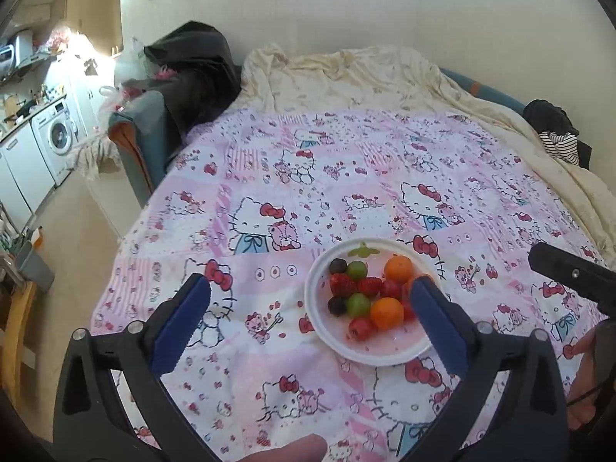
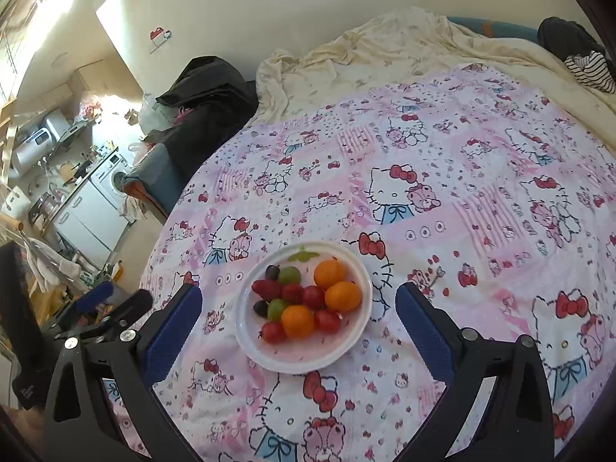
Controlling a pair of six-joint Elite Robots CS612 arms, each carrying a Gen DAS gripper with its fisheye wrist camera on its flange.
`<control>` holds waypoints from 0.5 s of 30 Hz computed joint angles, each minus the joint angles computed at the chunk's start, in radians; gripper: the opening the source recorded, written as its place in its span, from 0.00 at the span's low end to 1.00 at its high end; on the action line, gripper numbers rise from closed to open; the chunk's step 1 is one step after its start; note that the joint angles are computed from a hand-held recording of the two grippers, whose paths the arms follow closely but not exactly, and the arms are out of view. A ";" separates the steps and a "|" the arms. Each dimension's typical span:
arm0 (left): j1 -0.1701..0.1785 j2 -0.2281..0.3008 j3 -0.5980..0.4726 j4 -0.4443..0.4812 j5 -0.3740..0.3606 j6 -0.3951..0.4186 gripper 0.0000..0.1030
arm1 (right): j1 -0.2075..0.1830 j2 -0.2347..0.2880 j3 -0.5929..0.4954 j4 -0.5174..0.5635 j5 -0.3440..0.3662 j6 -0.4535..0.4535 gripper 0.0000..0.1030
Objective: Organize fruits
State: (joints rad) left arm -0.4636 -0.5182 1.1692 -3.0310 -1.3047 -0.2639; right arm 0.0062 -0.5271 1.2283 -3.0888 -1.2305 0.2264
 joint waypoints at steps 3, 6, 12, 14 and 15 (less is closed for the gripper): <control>0.001 -0.023 0.042 -0.020 -0.032 0.002 1.00 | 0.005 -0.021 0.044 -0.041 -0.029 -0.022 1.00; -0.003 -0.044 0.085 -0.055 -0.020 -0.004 1.00 | 0.010 -0.037 0.081 -0.073 -0.040 -0.040 1.00; -0.004 -0.059 0.126 -0.097 -0.002 -0.039 1.00 | 0.022 -0.056 0.134 -0.116 -0.092 -0.035 1.00; -0.005 -0.057 0.130 -0.115 0.006 -0.039 1.00 | 0.024 -0.053 0.136 -0.123 -0.102 -0.027 1.00; -0.005 -0.055 0.131 -0.119 0.003 -0.041 1.00 | 0.026 -0.052 0.135 -0.122 -0.107 -0.026 1.00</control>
